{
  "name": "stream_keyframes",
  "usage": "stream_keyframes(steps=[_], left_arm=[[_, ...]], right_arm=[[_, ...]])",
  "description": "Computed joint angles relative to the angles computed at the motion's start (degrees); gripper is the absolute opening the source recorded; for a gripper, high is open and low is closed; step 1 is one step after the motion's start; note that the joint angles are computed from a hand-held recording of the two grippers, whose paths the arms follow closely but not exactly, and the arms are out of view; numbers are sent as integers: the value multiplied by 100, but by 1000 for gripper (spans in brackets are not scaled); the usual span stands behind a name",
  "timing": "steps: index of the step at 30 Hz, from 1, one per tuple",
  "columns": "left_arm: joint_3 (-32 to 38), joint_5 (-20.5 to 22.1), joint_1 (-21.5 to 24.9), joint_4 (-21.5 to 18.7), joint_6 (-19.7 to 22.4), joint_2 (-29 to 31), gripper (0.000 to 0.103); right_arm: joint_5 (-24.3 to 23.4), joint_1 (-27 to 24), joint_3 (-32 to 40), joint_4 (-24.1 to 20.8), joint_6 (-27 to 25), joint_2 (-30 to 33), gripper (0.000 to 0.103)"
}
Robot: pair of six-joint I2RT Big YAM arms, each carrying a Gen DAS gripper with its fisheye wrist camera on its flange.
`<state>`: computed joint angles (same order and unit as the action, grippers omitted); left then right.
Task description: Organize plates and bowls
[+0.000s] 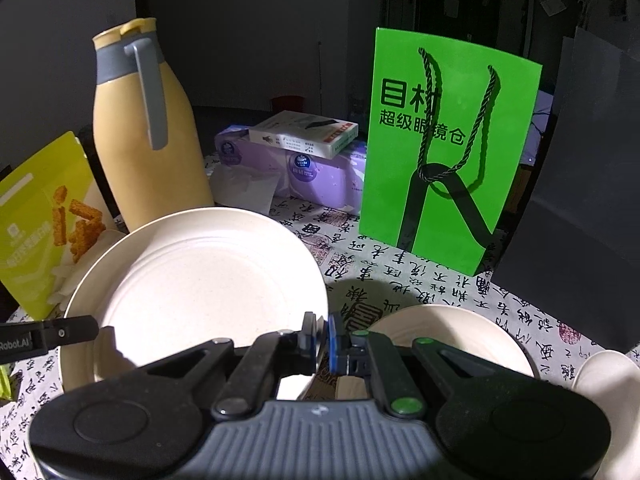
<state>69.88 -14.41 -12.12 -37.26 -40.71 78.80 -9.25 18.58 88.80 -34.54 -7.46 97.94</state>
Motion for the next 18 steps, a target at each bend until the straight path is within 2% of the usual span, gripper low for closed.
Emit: stream_keyframes(steps=[18], left_arm=[[-422, -305, -251, -277, -184, -798, 10]], right_arm=[[-4, 84, -839, 162, 96, -894, 6]])
